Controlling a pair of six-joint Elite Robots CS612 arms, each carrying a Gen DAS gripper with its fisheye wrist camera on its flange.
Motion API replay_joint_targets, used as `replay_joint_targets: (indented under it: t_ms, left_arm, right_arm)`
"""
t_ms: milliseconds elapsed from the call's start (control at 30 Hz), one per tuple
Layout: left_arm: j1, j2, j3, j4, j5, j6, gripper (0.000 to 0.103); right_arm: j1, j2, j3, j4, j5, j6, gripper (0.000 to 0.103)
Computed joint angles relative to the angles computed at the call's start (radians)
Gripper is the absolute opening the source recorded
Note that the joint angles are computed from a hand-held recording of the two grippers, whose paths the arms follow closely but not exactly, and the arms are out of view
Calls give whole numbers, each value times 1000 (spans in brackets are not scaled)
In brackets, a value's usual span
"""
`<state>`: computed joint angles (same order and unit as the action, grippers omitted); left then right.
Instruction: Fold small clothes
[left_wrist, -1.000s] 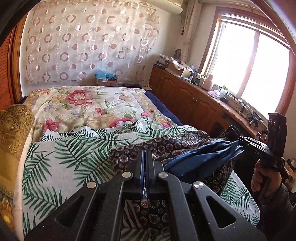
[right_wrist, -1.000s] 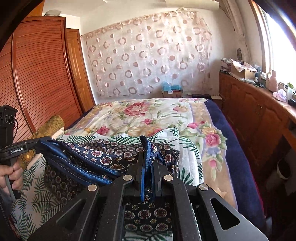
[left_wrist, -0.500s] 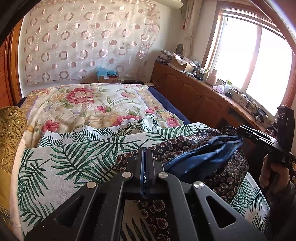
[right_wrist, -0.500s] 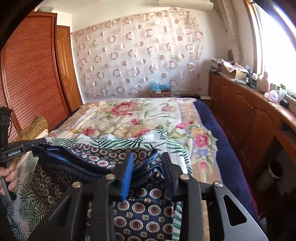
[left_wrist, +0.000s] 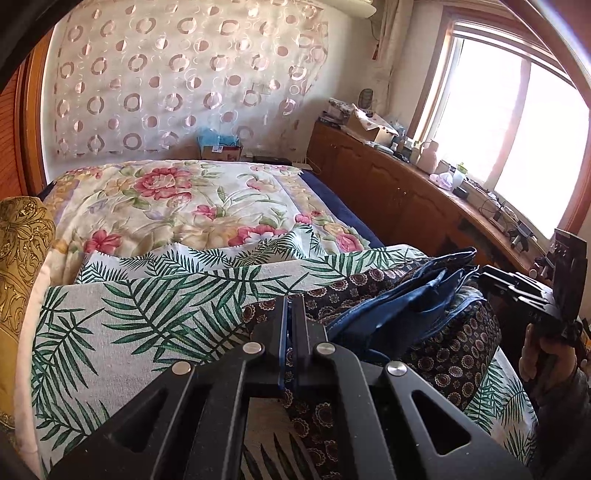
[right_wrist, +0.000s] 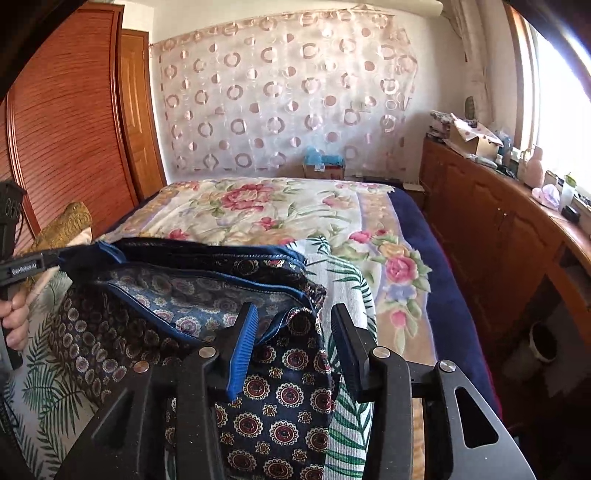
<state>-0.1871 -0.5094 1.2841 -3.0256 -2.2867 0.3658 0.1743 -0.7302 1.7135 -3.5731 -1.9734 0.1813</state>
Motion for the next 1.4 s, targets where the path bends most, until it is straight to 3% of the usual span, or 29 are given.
replay_joint_targets:
  t_ms: [233,667,700,767,800,967,1033,1300,1367,1400]
  left_arm:
    - [0,4,-2,-12,8,-4,2]
    - [4,8,-11,-15,10,-12,4]
    - [2,5,-12,8,19,3,8]
    - [-1,5,-14,27,30,24,37]
    - [0,5,-12,30,21,27,42]
    - [-8,1,-8,94,39,93,44]
    - [-13,-1,-7,127,55,110,44]
    - [-20,7,-26,200,90,124,46]
    - [-23,7,-24,200,100,128,75]
    - [-23,8,-24,197,101,127,79]
  right_arm:
    - [6,-24,57,-59,-22,-1,44]
    - [-9,-19,-28,172,20,-22,45]
    - [-11,-18,-37,188,26,-19,45]
    - [-18,-19,-43,196,44,-7,45]
    - [-22,-19,-45,200,55,6,45]
    - [-34,-20,-59,234,69,53,45]
    - [-40,-18,-71,262,74,73,52]
    - [-62,-16,-92,304,161,78,52]
    - [-67,-17,-88,296,181,73,52]
    - [-70,-16,-86,290,185,71,52]
